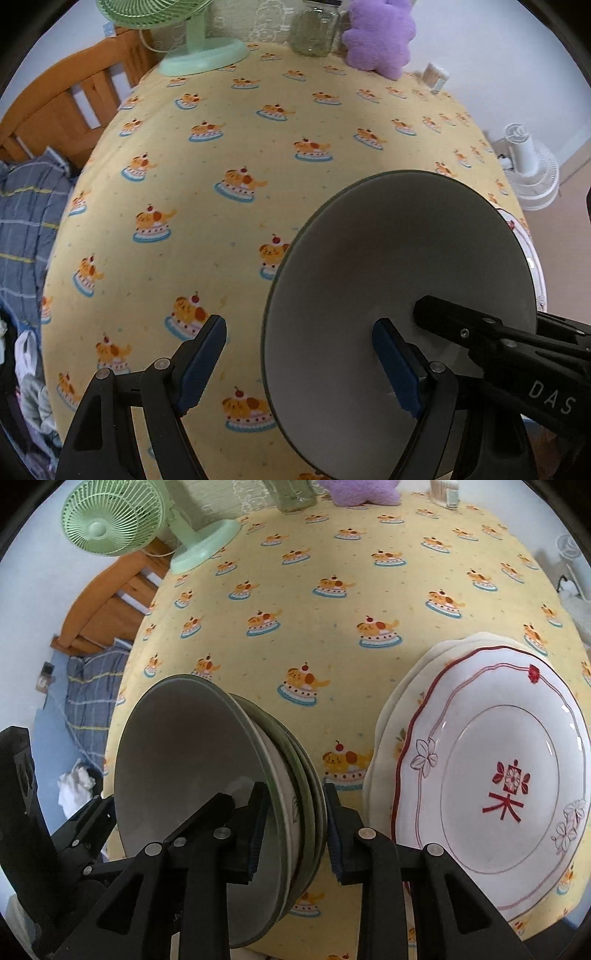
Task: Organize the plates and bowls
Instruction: 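Grip the nested bowls with both tools and lift them, then carry the nested bowls with both tools over the plate stack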
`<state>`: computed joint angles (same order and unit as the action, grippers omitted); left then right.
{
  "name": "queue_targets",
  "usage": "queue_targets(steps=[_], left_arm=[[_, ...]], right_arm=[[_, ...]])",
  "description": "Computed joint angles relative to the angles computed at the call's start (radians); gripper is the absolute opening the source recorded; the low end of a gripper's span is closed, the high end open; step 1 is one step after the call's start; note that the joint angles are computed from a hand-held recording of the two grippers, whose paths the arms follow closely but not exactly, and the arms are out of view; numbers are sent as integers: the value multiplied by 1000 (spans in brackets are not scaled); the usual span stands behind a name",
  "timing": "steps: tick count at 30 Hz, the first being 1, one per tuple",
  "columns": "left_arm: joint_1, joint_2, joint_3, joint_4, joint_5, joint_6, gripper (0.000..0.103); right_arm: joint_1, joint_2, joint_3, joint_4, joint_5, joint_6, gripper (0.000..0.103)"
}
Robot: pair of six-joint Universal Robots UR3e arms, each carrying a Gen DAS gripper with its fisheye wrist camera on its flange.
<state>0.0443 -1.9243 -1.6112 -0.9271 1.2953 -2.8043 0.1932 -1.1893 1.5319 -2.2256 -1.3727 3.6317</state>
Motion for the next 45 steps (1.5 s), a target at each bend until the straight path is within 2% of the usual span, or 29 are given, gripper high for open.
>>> queue_targets(steps=[7, 12, 14, 17, 22, 30, 35, 45], left_arm=[[15, -10, 21, -49, -58, 94, 80], [17, -32, 80, -147, -95, 160, 75], [16, -37, 90, -161, -98, 177, 74], [1, -23, 83, -154, -88, 223, 65], [-3, -34, 95, -156, -83, 232, 65], [3, -30, 113, -194, -85, 173, 60], [13, -33, 160, -292, -86, 165, 59], [54, 70, 111, -338, -134, 294, 59]], right_arm=[[24, 39, -91, 89, -38, -49, 33], [22, 60, -135, 140, -34, -112, 34], [18, 57, -131, 141, -29, -110, 34], [27, 69, -161, 170, -38, -131, 34], [25, 72, -164, 175, -35, -154, 35], [23, 71, -163, 172, -25, -118, 35], [39, 68, -187, 191, -43, -99, 36], [105, -20, -152, 188, -117, 54, 36]])
